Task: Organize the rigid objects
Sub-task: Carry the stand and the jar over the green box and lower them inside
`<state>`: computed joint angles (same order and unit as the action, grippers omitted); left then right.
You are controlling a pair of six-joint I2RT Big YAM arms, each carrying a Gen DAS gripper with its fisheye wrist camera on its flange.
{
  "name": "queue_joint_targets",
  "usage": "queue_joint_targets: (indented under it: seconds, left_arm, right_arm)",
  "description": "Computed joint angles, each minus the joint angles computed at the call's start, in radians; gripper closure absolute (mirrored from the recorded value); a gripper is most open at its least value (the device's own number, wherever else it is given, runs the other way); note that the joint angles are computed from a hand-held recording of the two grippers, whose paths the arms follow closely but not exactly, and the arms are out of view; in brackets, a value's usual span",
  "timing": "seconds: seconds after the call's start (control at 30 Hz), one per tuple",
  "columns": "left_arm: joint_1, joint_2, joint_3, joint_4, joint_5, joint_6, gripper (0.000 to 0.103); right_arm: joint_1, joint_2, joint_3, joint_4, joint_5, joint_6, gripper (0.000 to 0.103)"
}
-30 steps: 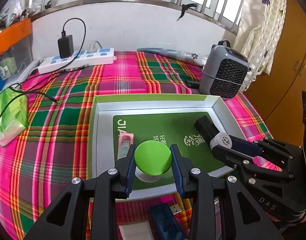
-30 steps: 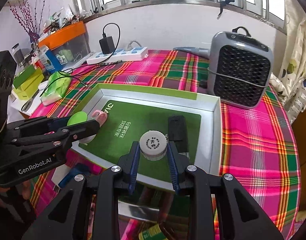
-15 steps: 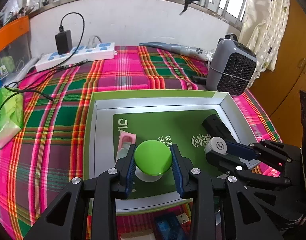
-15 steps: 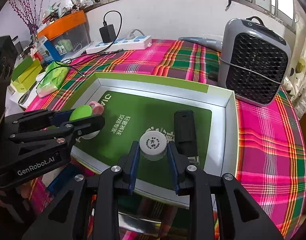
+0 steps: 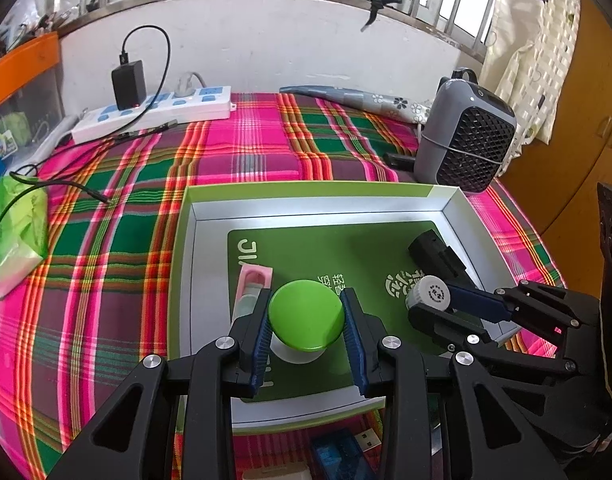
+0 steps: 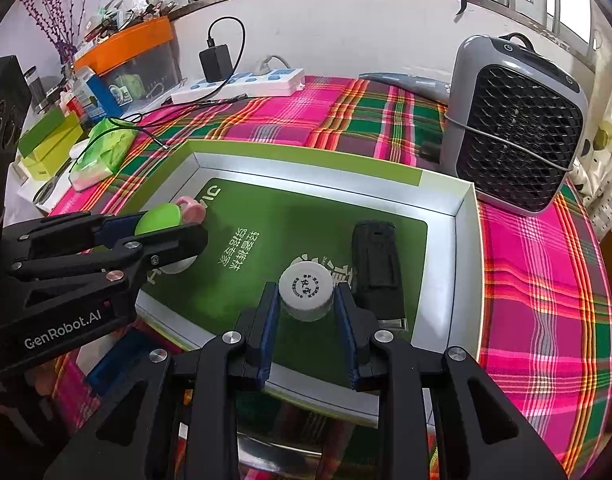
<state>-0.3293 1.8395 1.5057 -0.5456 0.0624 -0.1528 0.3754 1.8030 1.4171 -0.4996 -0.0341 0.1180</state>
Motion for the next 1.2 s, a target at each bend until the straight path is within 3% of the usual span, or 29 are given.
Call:
queue_joint_targets:
  seconds: [0.87, 1.2]
  left_arm:
    - [0.002, -0.006, -0.005, 0.004, -0.006, -0.004, 0.070]
    - [0.002, -0.028, -0.026, 0.015, -0.002, -0.003, 0.066]
  right_arm:
    - [0.006, -0.007, -0.011, 0.017, 0.003, 0.006, 0.073]
    - [0.007, -0.016, -0.020, 0.026, 0.003, 0.009, 0.068]
